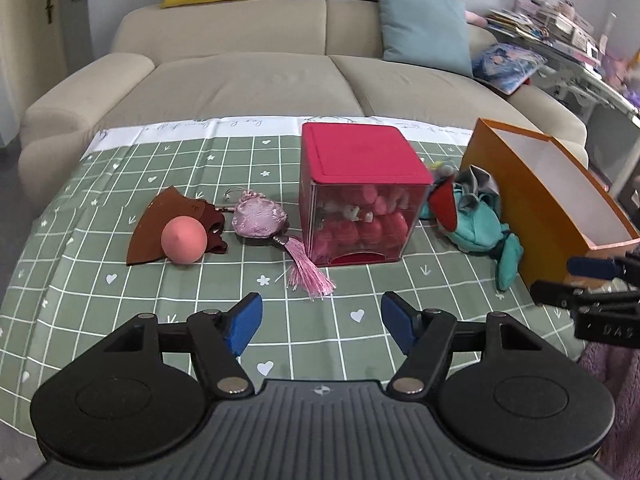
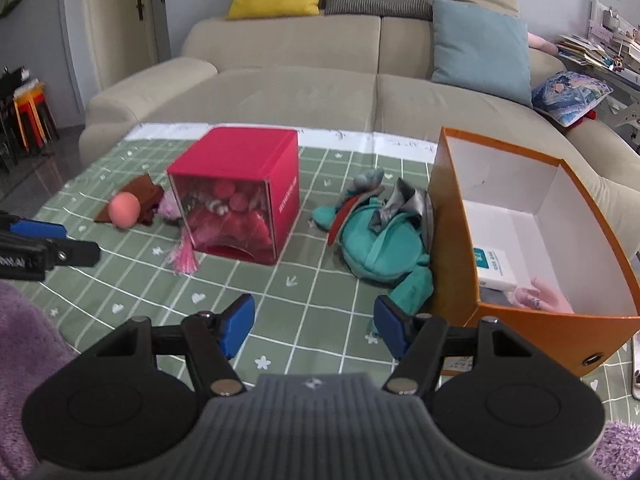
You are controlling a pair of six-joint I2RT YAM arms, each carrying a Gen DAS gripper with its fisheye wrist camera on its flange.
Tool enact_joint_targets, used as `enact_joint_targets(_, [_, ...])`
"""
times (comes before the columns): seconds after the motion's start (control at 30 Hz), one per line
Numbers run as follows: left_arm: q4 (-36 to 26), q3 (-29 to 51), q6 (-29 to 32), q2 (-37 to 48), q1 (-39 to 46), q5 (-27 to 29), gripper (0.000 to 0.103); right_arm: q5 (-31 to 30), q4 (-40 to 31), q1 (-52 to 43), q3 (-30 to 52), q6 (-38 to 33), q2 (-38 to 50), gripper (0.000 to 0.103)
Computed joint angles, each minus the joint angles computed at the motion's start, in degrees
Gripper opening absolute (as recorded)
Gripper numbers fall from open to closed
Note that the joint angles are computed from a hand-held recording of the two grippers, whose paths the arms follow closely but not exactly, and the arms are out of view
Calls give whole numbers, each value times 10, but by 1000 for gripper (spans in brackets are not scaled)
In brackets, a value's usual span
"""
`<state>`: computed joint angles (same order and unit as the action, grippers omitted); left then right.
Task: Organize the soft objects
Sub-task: 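Withdraw both tools from the box toward the table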
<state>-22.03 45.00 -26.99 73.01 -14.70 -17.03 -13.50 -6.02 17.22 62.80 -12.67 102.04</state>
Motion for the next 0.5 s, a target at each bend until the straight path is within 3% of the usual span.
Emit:
enact_joint_targets(0.13, [24, 5, -6, 26, 11, 5, 79, 28, 2, 7, 12, -2, 22, 65])
enact_joint_targets(0.27, [49, 25, -7, 78, 21, 8, 70, 68, 13, 16, 25, 3, 48, 64])
enact_joint_targets(0.37, [71, 41, -12, 123, 22, -2, 69, 108, 25, 25, 37, 10, 75, 56])
enact_joint_targets(0.5, [96, 61, -27, 173, 27, -9, 69, 181, 45, 49, 64, 41, 121, 55])
